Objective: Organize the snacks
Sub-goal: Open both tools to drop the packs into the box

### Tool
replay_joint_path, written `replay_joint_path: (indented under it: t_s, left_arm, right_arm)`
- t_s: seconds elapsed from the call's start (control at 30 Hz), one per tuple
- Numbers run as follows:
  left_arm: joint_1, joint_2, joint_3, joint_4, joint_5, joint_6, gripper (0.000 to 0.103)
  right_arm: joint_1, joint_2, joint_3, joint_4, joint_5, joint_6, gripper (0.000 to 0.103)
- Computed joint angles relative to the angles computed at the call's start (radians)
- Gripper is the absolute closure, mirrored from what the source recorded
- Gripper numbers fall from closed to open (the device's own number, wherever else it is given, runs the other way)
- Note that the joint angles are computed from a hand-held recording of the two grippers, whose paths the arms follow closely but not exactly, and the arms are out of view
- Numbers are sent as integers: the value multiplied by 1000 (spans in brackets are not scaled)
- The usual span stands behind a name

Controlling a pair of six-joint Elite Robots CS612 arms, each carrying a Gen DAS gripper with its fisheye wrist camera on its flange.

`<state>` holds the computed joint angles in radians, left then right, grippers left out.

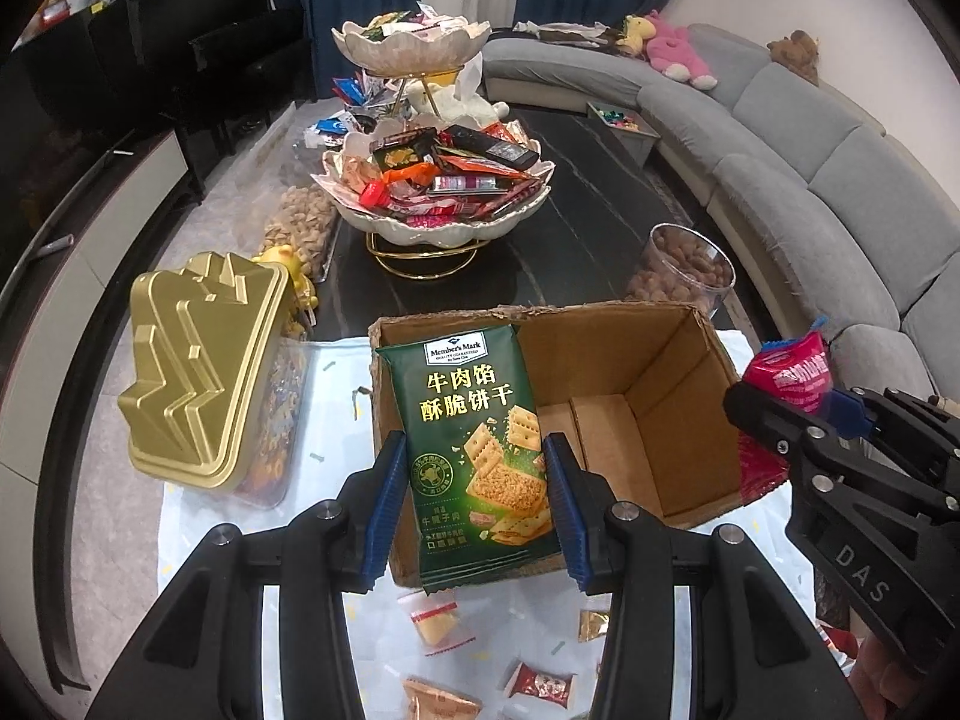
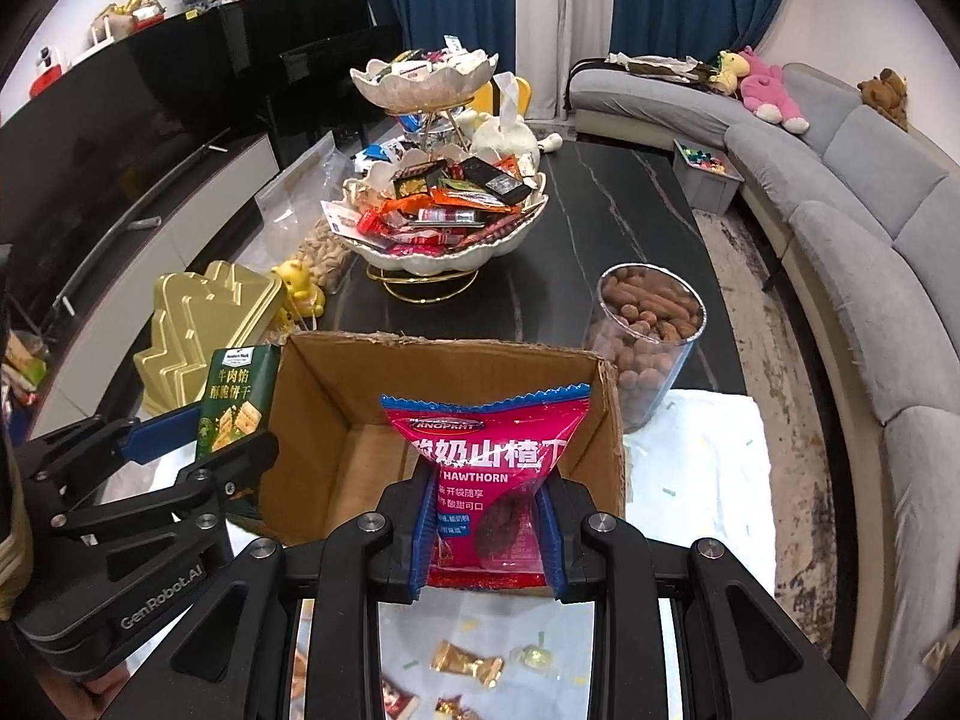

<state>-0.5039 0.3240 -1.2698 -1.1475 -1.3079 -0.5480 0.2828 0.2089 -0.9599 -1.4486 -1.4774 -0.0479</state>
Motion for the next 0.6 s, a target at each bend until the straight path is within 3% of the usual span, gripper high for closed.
replay_joint_path:
  t_s: [0.13, 0.2, 0.33, 0.4, 0.6]
  left_arm:
    - [5, 1, 4, -13, -14, 13, 58]
    - [6, 2, 5, -14, -14, 20, 58]
    - [7, 0, 5, -12, -6, 14, 31]
    - [4, 0, 0, -10, 12, 23, 30]
    - [-2, 0, -12, 18, 43, 26, 24]
  right_arm:
    - [1, -6, 23, -14, -2, -8, 72]
    - [2, -7, 28, -14, -12, -11, 63]
    - [3, -6, 26, -25, -37, -3, 44]
    - [4, -5, 24, -30, -52, -1, 33]
    - [3, -2, 11, -16, -66, 17, 28]
